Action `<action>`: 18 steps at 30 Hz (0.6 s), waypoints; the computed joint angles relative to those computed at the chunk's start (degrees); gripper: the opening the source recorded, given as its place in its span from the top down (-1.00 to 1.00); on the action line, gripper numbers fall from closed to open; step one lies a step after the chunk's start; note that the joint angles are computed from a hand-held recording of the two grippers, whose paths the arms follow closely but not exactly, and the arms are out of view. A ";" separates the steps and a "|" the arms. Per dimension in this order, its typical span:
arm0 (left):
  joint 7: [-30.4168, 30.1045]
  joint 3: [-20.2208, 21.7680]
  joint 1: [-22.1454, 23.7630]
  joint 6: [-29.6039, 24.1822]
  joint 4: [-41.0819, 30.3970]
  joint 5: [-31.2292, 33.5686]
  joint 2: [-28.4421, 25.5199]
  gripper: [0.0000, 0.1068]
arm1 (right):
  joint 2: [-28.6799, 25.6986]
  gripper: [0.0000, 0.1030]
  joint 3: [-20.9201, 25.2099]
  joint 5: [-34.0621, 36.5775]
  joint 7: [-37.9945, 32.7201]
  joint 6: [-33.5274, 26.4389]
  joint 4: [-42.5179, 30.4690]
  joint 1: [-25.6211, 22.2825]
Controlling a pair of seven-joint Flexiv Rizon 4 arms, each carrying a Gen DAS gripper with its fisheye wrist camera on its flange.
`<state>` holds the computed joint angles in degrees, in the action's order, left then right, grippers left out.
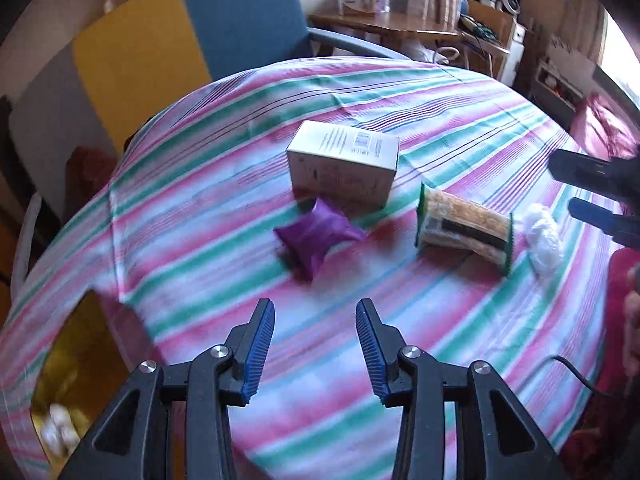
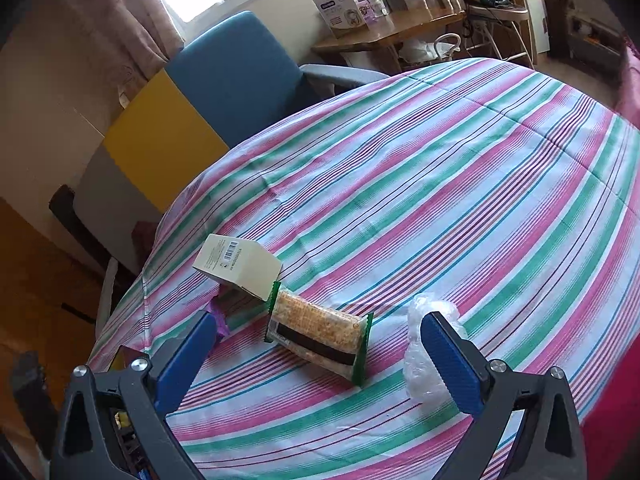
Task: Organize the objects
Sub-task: 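Reach the left tool to the purple packet and grasp it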
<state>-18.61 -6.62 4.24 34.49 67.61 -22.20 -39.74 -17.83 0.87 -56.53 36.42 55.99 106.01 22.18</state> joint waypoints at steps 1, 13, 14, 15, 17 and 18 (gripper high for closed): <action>0.71 -0.04 -0.63 0.23 -1.43 0.91 -1.15 0.20 | 0.00 -0.99 -0.09 -0.34 0.32 0.81 0.20 -0.15; 2.34 1.23 -5.54 -6.87 -18.64 8.81 -12.69 0.03 | -0.16 -0.99 -1.34 -3.45 4.73 9.68 2.25 -1.93; 1.76 1.18 -5.65 -7.84 -19.99 8.59 -13.50 0.03 | -0.24 -0.99 -1.40 -3.41 4.58 9.81 2.18 -1.87; 0.96 1.04 -5.64 -9.16 -21.34 8.16 -14.23 0.04 | -0.29 -0.99 -1.49 -3.44 4.54 9.96 2.15 -1.81; -1.17 1.05 -5.54 -13.77 -25.09 7.41 -15.96 0.17 | -0.31 -0.99 -1.58 -3.28 4.46 9.88 2.12 -1.69; -2.24 0.90 -5.25 -16.23 -26.46 6.83 -16.51 0.21 | -0.32 -0.99 -1.62 -3.21 4.45 9.77 2.09 -1.62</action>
<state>-20.84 -5.72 -1.01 18.27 41.15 -15.38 -56.25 -18.16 -0.75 -59.75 40.87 65.77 108.10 20.56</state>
